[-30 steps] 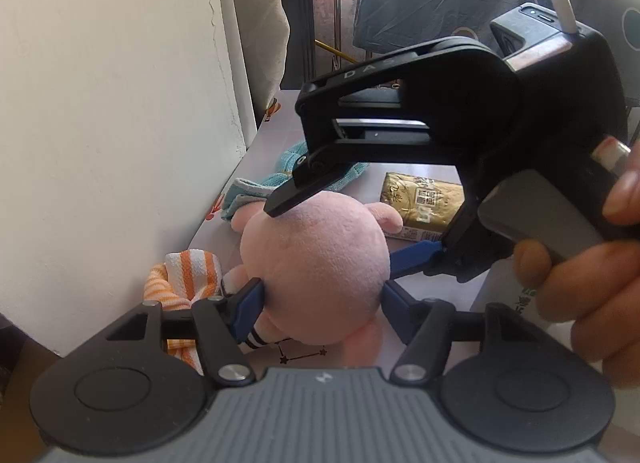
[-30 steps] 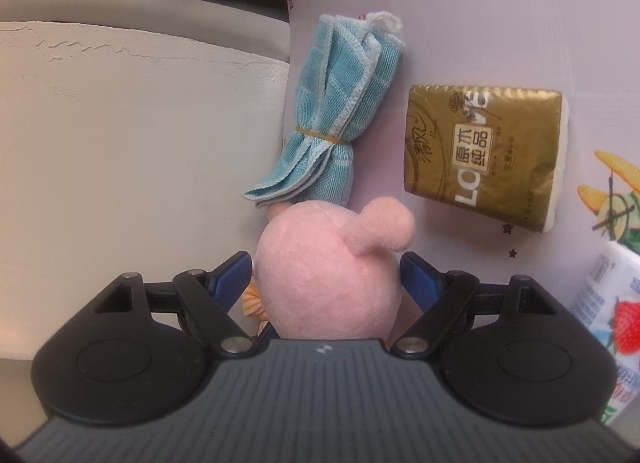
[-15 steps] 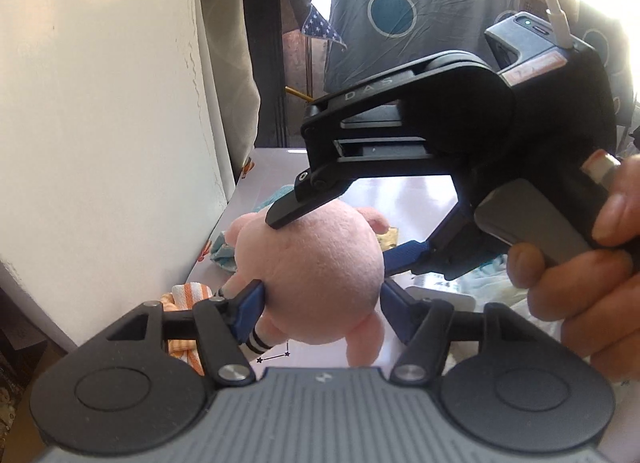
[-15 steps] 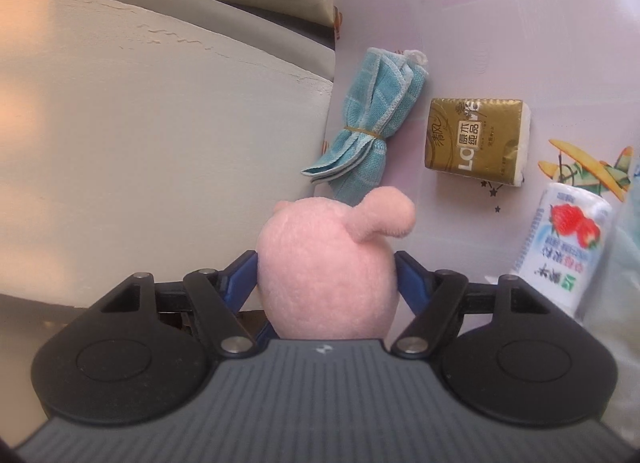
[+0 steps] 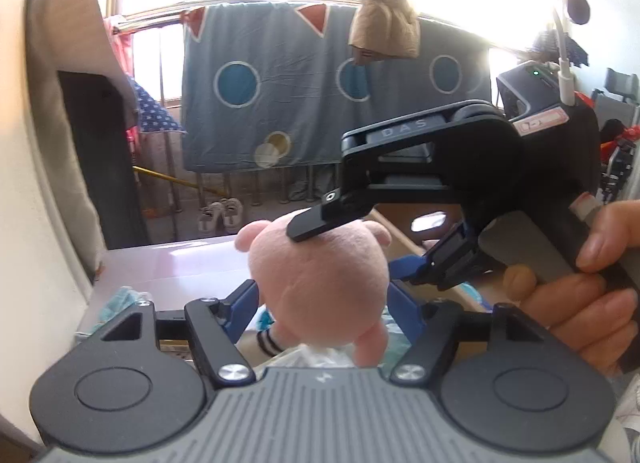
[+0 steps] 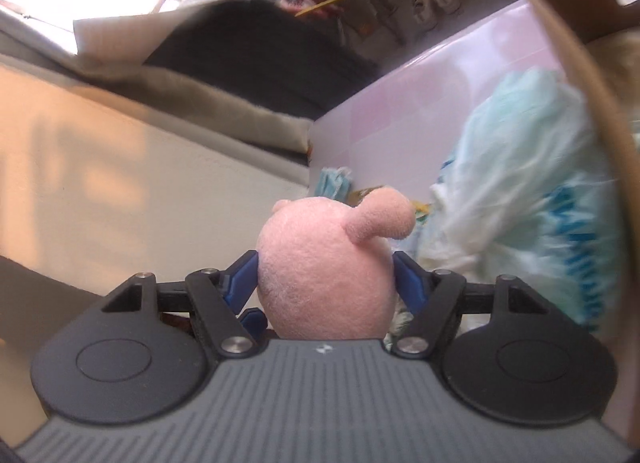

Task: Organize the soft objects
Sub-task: 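Carry the pink plush pig with the right tool into the box and release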

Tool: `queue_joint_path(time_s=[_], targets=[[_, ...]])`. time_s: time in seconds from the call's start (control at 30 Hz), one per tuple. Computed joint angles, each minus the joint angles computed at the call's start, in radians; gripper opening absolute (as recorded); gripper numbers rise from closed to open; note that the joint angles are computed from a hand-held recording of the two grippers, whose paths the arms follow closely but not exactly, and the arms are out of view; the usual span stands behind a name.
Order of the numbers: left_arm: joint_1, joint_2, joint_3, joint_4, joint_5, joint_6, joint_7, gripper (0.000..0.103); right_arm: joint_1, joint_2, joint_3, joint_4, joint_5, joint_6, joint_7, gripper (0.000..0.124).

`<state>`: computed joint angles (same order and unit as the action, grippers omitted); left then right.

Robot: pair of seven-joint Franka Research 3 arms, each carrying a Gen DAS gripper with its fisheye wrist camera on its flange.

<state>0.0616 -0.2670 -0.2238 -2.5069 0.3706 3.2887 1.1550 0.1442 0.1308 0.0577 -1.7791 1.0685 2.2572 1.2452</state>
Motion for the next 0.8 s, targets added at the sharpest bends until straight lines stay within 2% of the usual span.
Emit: queue_joint_path(time_s=[0.1, 0.2, 0.27, 0.37, 0.4, 0.5, 0.6, 0.7, 0.73, 0.8], targets=[[-0.100, 0.041, 0.054, 0.024, 0.000, -0.010, 0.019, 0.074, -0.041, -0.080, -0.047, -0.085, -0.010, 0.042, 0.003, 0.071], [-0.102, 0.034, 0.027, 0.017, 0.001, -0.045, 0.012, 0.074, -0.075, -0.126, -0.089, -0.134, -0.062, 0.098, 0.016, 0.071], [-0.086, 0.031, 0.007, 0.011, 0.010, -0.068, 0.002, 0.074, -0.096, -0.136, -0.109, -0.148, -0.115, 0.135, 0.025, 0.071], [0.001, 0.011, -0.058, -0.008, 0.064, -0.098, -0.035, 0.074, -0.115, -0.124, -0.122, -0.147, -0.272, 0.207, 0.075, 0.071], [0.020, 0.006, -0.064, -0.011, 0.080, -0.114, -0.045, 0.074, -0.117, -0.106, -0.120, -0.141, -0.346, 0.242, 0.101, 0.071], [0.015, 0.000, -0.015, -0.017, 0.092, -0.151, -0.050, 0.074, -0.108, -0.038, -0.123, -0.117, -0.625, 0.335, 0.215, 0.071], [0.052, -0.013, -0.010, -0.028, 0.123, -0.181, -0.084, 0.074, -0.056, 0.036, -0.164, -0.089, -1.020, 0.409, 0.406, 0.071], [0.048, -0.010, 0.021, -0.026, 0.125, -0.203, -0.101, 0.074, 0.041, 0.110, -0.249, -0.052, -1.447, 0.440, 0.635, 0.071], [0.036, -0.008, 0.038, -0.025, 0.116, -0.209, -0.097, 0.074, 0.059, 0.131, -0.262, -0.037, -1.527, 0.429, 0.674, 0.072], [0.024, -0.003, 0.056, -0.022, 0.107, -0.214, -0.092, 0.074, 0.065, 0.181, -0.248, 0.004, -1.567, 0.391, 0.671, 0.074]])
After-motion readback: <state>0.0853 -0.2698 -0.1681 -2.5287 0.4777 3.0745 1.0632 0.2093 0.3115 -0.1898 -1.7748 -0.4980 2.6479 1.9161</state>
